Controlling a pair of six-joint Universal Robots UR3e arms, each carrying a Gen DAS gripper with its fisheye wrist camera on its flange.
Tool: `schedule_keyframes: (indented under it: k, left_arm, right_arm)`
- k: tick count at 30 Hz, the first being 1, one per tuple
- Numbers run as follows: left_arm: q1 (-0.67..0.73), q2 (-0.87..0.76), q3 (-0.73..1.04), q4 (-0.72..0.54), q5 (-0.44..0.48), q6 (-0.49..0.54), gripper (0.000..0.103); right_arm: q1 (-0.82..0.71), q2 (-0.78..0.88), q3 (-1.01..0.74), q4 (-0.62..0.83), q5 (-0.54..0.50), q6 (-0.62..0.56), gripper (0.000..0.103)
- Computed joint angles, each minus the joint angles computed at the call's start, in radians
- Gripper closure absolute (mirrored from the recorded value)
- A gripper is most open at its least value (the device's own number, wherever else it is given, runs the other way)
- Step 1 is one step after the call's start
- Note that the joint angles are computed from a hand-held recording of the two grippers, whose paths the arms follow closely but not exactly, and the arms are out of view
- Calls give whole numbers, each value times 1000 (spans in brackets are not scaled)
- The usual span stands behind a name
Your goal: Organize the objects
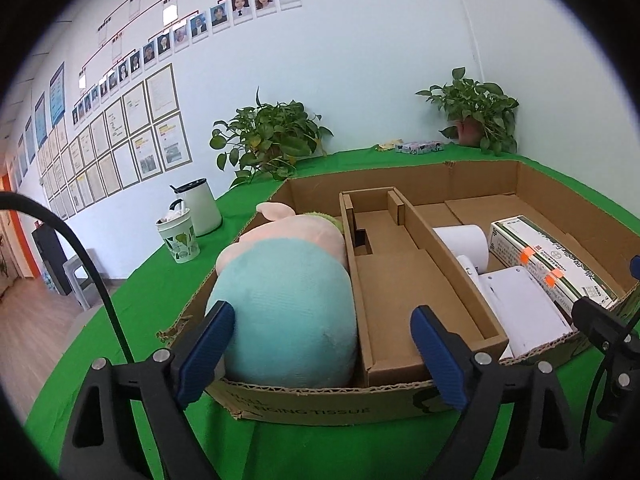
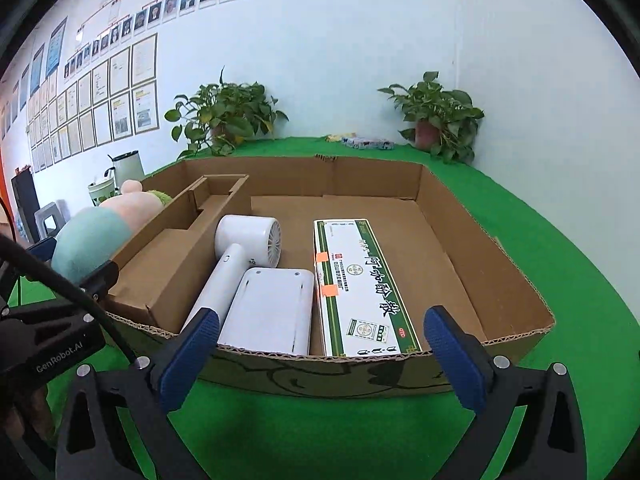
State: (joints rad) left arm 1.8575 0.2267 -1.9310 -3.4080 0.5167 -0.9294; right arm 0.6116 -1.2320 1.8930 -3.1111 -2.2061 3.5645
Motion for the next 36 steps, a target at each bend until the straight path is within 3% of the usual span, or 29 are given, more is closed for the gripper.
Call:
schedule_keyframes:
  k: [3, 36]
  left_arm:
    - [38, -18, 22, -29, 36, 12, 1]
    - [29, -17, 12, -16, 39, -4, 1]
  right_arm:
    - [0, 0, -3, 1, 1, 0, 0]
    - [5, 3, -9, -6, 6, 6, 0]
